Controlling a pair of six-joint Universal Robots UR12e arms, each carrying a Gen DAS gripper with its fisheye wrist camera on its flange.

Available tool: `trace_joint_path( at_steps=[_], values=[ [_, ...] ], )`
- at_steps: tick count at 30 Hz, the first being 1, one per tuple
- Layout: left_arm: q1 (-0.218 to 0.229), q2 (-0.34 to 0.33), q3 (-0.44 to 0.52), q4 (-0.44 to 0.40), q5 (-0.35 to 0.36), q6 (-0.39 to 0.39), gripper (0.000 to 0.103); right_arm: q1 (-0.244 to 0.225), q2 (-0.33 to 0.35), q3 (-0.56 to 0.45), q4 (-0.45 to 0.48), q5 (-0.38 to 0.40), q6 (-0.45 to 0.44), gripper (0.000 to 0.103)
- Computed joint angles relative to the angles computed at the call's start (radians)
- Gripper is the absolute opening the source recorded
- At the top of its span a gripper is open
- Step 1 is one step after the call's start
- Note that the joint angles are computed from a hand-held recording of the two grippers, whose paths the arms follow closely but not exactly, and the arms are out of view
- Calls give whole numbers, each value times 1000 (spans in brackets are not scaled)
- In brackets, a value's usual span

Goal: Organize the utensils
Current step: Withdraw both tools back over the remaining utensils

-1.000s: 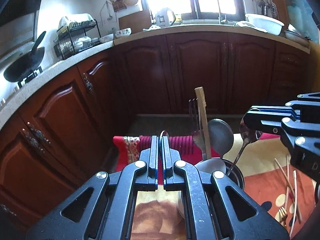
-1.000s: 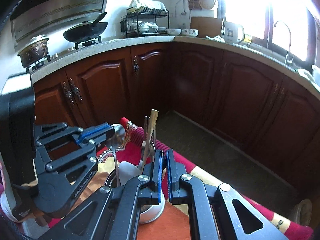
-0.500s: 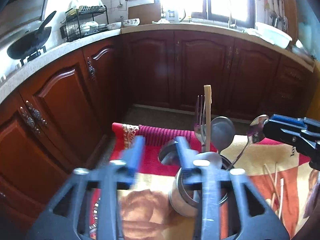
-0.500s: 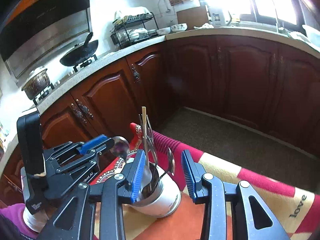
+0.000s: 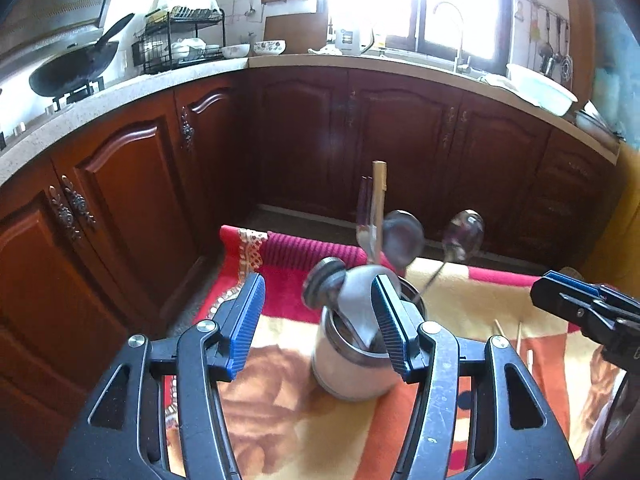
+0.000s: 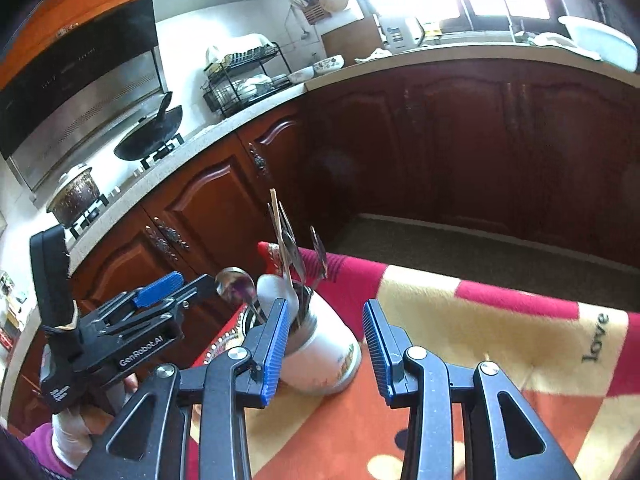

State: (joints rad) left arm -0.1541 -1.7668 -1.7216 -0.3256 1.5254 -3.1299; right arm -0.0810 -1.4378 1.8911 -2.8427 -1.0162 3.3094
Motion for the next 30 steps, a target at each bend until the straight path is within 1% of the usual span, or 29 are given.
trace_joint_path(
  at_steps=[6, 9, 15, 26, 30],
  values=[
    [-17, 36, -35, 3, -15, -9, 55, 6, -57, 47, -7, -76, -3, 36],
    [-29, 51, -49, 3, -24, -10, 55, 0, -86, 74, -14, -94, 4, 38],
    [-60, 75, -74, -2, -37, 2, 55, -19, -145, 128, 0, -129, -14, 39],
    [-108, 104, -102, -23, -72, 21, 56, -89, -242, 226, 21, -143, 0, 40],
    [-113, 108, -105, -51, -108, 21, 56, -114, -266, 256, 33, -148, 0, 41]
  ],
)
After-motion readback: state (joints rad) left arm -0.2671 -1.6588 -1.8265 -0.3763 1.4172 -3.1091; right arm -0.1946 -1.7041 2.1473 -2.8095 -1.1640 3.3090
